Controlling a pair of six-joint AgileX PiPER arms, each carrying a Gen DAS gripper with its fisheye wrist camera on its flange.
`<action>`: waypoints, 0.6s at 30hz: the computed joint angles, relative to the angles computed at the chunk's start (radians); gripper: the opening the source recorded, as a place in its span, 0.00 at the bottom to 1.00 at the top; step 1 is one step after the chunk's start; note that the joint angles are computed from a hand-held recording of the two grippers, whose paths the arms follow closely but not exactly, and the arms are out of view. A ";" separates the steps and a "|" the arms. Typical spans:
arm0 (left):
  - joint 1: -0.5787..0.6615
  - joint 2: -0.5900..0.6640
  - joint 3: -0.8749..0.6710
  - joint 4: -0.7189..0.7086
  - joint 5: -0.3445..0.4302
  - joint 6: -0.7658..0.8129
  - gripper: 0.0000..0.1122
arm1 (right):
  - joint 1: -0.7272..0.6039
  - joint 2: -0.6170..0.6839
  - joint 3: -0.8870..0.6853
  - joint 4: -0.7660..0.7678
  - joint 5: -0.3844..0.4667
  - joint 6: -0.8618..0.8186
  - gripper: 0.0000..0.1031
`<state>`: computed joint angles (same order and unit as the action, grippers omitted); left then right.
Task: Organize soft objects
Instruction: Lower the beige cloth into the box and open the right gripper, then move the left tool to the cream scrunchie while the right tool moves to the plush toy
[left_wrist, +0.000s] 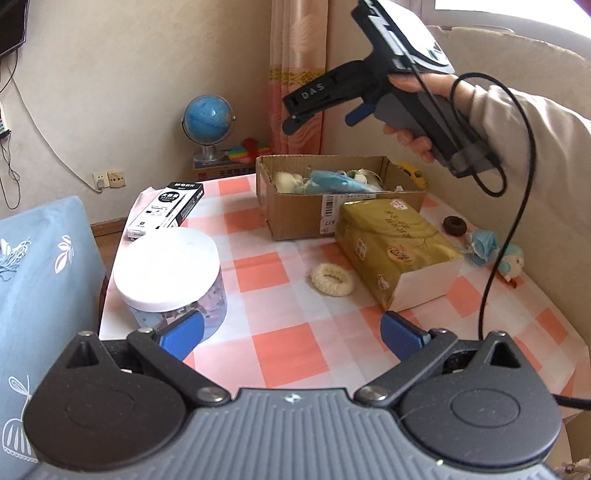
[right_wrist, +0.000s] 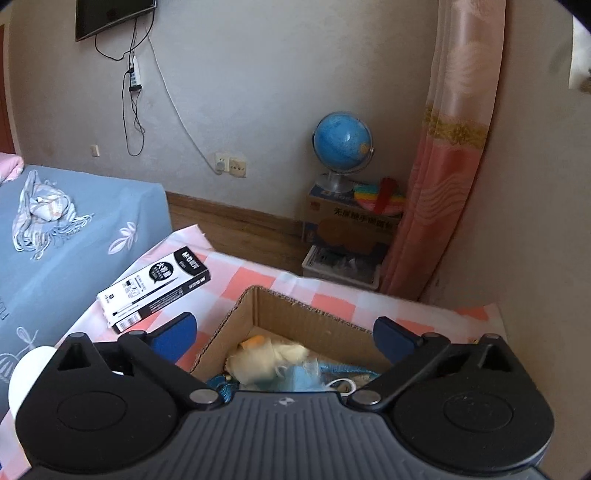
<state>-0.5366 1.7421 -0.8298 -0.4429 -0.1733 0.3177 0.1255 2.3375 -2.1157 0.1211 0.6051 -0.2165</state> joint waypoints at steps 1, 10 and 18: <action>0.002 0.001 -0.002 0.022 0.001 -0.023 0.90 | -0.006 -0.004 0.006 0.019 0.012 -0.005 1.00; -0.012 0.010 -0.017 0.000 0.004 -0.005 0.90 | -0.057 -0.199 0.338 0.187 -0.113 -0.131 1.00; -0.043 0.003 -0.018 -0.164 -0.002 0.162 0.90 | -0.089 -0.395 0.657 0.386 -0.237 -0.347 1.00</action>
<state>-0.5801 1.7454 -0.8474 -0.6071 -0.1756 0.4792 0.0367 1.9430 -1.4587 0.5067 0.3684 -0.5631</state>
